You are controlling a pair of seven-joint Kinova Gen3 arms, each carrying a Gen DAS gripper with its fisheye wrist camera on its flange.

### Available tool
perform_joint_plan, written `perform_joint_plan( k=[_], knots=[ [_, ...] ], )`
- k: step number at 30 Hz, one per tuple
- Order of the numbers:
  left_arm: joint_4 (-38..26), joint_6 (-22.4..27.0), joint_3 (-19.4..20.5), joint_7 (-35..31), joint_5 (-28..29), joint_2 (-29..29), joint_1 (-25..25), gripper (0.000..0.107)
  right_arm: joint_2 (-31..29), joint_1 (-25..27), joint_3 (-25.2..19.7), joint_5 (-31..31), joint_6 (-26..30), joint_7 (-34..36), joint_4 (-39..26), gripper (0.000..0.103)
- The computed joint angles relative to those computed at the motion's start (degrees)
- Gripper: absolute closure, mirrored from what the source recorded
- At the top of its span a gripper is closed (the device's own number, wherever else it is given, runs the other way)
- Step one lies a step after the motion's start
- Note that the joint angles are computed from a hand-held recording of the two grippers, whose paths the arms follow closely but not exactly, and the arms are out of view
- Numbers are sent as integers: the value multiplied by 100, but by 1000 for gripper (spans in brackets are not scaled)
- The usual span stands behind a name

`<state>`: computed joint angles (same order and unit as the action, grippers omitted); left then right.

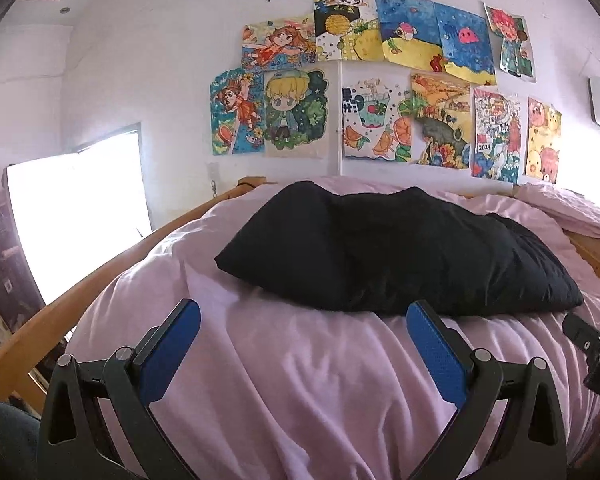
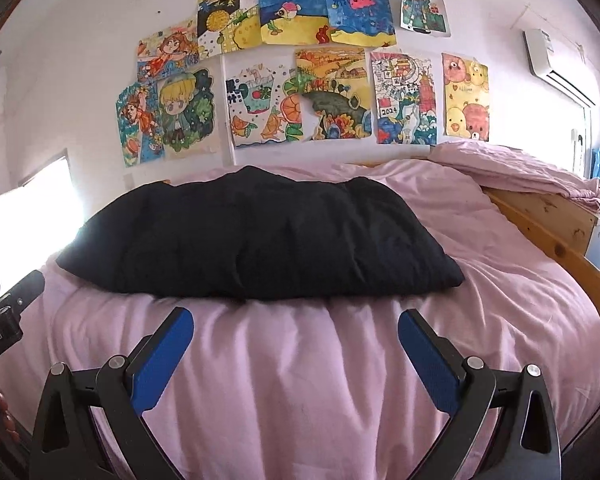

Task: Fold large clothes

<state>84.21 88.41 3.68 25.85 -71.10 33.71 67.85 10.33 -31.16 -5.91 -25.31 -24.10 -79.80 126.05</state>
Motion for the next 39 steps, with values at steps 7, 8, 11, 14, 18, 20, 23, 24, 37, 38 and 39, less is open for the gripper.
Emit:
perform_joint_plan(
  k=[7, 8, 11, 14, 18, 20, 23, 24, 37, 38, 39],
  knots=[
    [-102, -109, -16, -289, 14, 68, -21, 6, 67, -59, 44, -217, -271, 185, 92, 0],
    [-116, -114, -25, -301, 13, 75, -16, 6, 73, -63, 35, -219, -337, 194, 118, 0],
    [-100, -136, -51, -275, 11, 81, -4, 6, 90, -107, 25, -285, -492, 305, 170, 0],
    [-115, -133, -59, -289, 22, 88, -2, 6, 96, -122, 1, -320, -609, 372, 204, 0],
    [-111, -136, -66, -276, 28, 85, 0, 6, 97, -164, -16, -431, -719, 491, 231, 0],
    [-106, -136, -69, -277, 25, 81, 2, 6, 105, -211, -10, -551, -771, 603, 236, 0],
    [-104, -129, -69, -285, 22, 83, 3, 6, 108, -211, -36, -596, -821, 647, 241, 0],
    [-119, -119, -70, -289, 26, 92, 4, 6, 112, -210, -45, -599, -831, 654, 241, 0],
    [-124, -107, -75, -382, 25, 100, 4, 6, 130, -219, -78, -660, -903, 703, 241, 0],
    [-116, -111, -76, -382, 27, 94, 1, 6, 124, -212, -81, -651, -884, 689, 236, 0],
    [-110, -114, -75, -386, 25, 91, -1, 6, 118, -212, -77, -659, -870, 696, 231, 0]
  ],
)
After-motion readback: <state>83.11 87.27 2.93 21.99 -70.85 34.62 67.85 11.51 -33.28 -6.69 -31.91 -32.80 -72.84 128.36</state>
